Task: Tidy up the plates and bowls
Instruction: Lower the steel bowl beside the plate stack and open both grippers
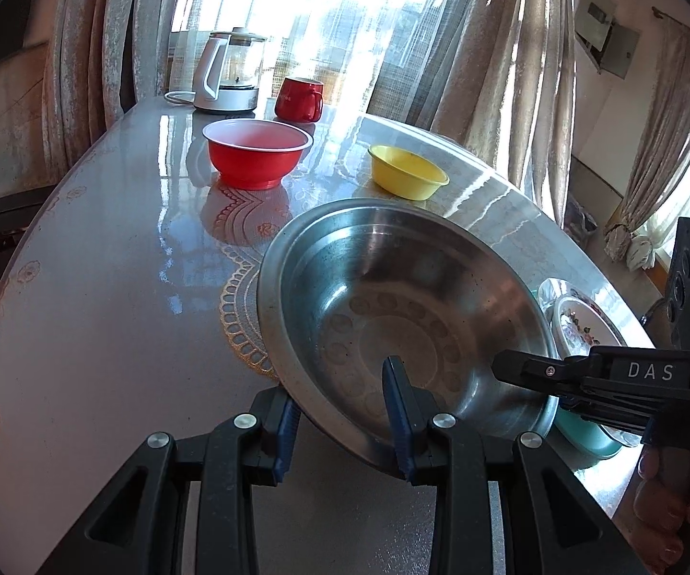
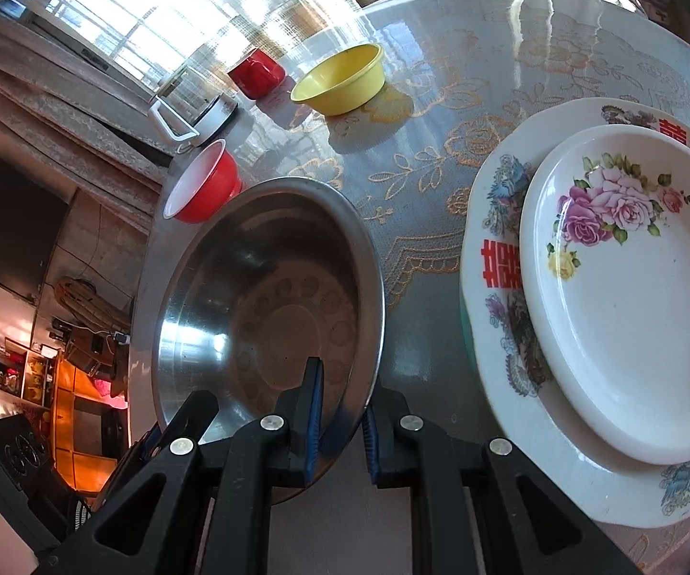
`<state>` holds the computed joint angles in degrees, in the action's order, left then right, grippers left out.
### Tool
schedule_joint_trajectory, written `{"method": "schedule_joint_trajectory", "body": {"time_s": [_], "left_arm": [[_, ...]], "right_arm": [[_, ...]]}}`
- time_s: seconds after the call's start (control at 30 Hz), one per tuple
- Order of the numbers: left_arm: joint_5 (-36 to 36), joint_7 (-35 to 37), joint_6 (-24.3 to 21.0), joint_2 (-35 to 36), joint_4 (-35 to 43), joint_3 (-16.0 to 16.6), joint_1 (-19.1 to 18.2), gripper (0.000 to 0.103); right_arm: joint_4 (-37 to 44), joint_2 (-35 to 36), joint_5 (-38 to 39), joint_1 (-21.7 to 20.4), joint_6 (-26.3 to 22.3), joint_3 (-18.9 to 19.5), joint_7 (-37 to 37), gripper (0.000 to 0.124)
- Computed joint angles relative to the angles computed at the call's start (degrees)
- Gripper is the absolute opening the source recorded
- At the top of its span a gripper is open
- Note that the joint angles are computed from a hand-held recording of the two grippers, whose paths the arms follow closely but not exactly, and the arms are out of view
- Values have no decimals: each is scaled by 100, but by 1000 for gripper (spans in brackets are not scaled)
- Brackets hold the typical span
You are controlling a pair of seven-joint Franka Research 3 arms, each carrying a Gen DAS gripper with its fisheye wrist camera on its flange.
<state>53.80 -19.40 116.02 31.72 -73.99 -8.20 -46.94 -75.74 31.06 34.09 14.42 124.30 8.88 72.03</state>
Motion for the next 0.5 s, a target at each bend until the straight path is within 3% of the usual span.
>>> {"method": "schedule_joint_trajectory", "body": {"time_s": [0.5], "left_arm": [[-142, 349, -43, 187, 295, 28, -71, 34]], "right_arm": [[-602, -351, -17, -4, 432, -61, -236, 17]]}}
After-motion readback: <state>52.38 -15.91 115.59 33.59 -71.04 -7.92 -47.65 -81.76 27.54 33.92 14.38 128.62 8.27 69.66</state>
